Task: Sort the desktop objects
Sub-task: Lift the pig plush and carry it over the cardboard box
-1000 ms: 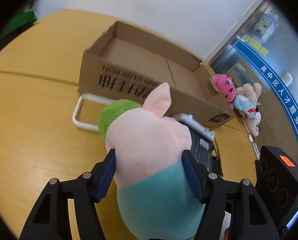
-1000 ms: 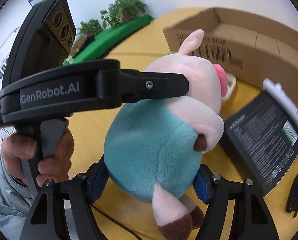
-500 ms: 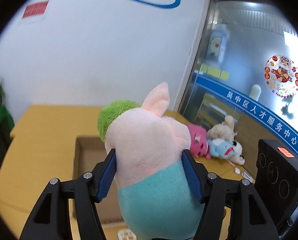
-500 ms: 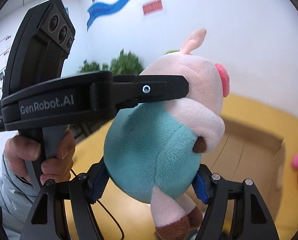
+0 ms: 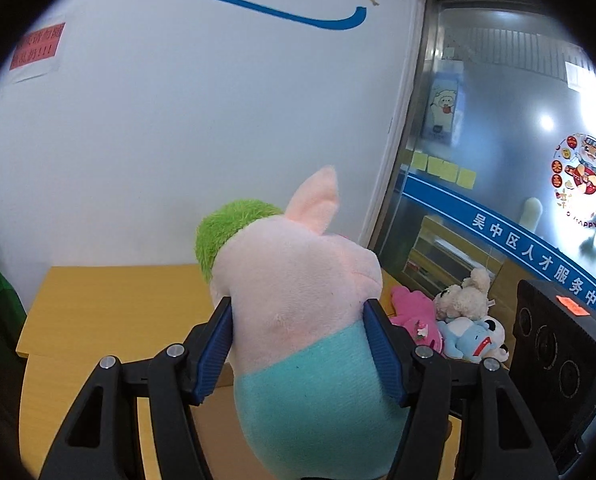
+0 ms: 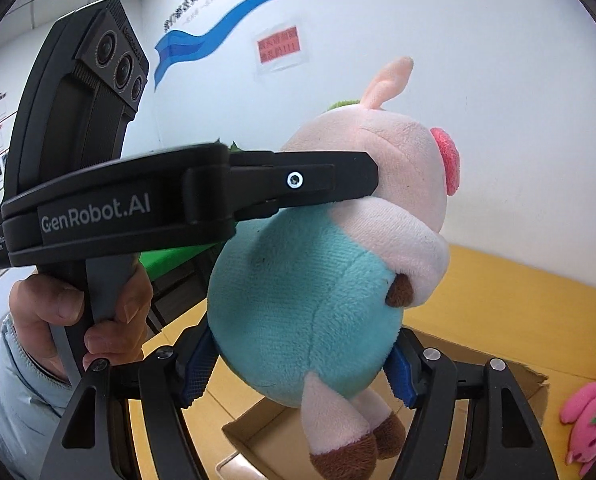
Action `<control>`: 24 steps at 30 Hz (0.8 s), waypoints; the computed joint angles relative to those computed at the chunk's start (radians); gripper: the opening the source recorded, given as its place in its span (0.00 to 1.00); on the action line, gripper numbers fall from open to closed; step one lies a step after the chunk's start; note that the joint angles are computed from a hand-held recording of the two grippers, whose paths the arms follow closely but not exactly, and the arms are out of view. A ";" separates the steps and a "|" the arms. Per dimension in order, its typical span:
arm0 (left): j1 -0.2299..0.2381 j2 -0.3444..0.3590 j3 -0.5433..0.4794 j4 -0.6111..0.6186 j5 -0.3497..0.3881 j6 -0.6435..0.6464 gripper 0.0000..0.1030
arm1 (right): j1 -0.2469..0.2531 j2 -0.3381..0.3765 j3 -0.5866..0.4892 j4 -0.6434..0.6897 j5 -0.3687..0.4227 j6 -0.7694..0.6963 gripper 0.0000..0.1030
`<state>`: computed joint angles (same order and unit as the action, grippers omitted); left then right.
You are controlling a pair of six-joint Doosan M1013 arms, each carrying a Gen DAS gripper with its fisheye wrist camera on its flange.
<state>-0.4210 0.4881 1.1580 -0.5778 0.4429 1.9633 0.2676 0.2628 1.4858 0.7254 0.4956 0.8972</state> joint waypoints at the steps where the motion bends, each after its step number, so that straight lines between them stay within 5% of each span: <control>1: 0.007 0.021 -0.020 -0.004 0.016 -0.007 0.61 | -0.003 0.019 -0.015 -0.007 0.011 0.015 0.67; 13: 0.081 0.327 -0.268 0.071 0.339 -0.218 0.58 | -0.034 0.300 -0.156 -0.098 0.178 0.231 0.67; 18: 0.075 0.373 -0.302 0.103 0.397 -0.246 0.58 | -0.045 0.364 -0.169 -0.095 0.237 0.286 0.67; 24: 0.073 0.378 -0.317 0.137 0.457 -0.251 0.58 | -0.041 0.363 -0.140 -0.122 0.242 0.333 0.67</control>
<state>-0.3484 0.8660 0.8410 -0.4404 0.8997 1.7125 0.2266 0.6256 1.3455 0.6034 0.7374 1.2299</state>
